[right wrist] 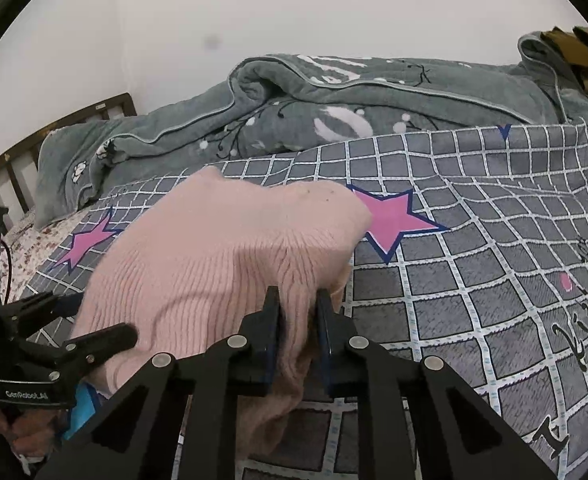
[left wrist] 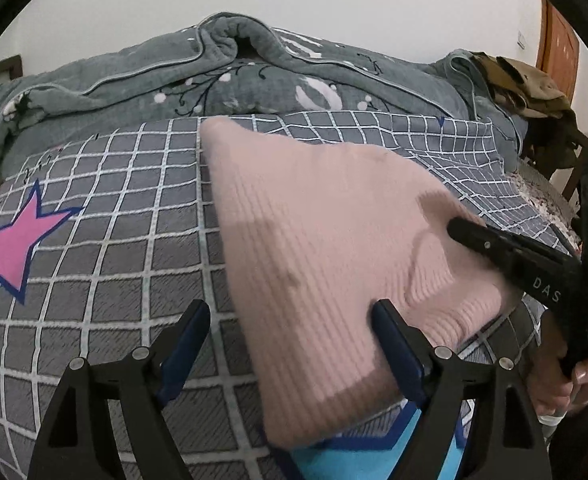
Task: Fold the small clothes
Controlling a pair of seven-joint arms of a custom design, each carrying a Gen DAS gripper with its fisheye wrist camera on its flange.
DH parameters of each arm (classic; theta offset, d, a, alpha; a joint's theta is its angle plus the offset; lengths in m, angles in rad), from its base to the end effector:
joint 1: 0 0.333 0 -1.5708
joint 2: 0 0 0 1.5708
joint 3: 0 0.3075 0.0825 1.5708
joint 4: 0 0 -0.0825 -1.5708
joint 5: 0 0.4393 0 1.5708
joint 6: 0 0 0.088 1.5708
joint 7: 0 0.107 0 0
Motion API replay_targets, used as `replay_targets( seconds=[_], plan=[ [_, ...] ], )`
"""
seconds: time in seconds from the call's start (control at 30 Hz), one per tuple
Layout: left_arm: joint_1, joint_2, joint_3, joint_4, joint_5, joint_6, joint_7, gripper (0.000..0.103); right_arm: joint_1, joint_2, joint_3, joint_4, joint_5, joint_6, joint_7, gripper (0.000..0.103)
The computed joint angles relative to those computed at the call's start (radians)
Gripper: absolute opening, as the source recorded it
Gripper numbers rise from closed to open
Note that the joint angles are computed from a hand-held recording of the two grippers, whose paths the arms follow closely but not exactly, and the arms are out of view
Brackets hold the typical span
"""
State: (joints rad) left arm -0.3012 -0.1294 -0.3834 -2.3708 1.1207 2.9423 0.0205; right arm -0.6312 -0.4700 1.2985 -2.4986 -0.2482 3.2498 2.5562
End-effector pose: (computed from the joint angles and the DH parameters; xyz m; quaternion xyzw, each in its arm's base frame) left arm 0.3899 -0.3947 0.3784 -0.5832 0.7048 -0.3568 0.1892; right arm 0.4090 0.3616 0.3760 -0.6671 0.5882 -0.2303 0.3948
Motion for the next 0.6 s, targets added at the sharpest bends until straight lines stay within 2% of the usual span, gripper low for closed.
replay_targets(
  seconds=[0.13, 0.33, 0.5, 0.6],
  plan=[
    [0.011, -0.03, 0.004, -0.035, -0.036, 0.031, -0.002, 0.083, 0.007, -0.014, 0.0, -0.005, 0.006, -0.005, 0.01, 0.016],
    [0.055, -0.079, -0.037, -0.07, -0.034, 0.04, -0.054, 0.083, 0.038, -0.045, -0.022, -0.025, 0.011, 0.0, 0.038, 0.012],
    [0.078, -0.101, -0.064, -0.082, -0.032, 0.041, -0.076, 0.083, 0.069, -0.026, -0.051, -0.065, 0.074, 0.089, 0.06, 0.01],
    [0.082, -0.099, -0.07, -0.081, -0.05, 0.035, -0.073, 0.083, 0.066, -0.002, -0.035, -0.053, 0.099, 0.033, 0.049, 0.01]
  ],
)
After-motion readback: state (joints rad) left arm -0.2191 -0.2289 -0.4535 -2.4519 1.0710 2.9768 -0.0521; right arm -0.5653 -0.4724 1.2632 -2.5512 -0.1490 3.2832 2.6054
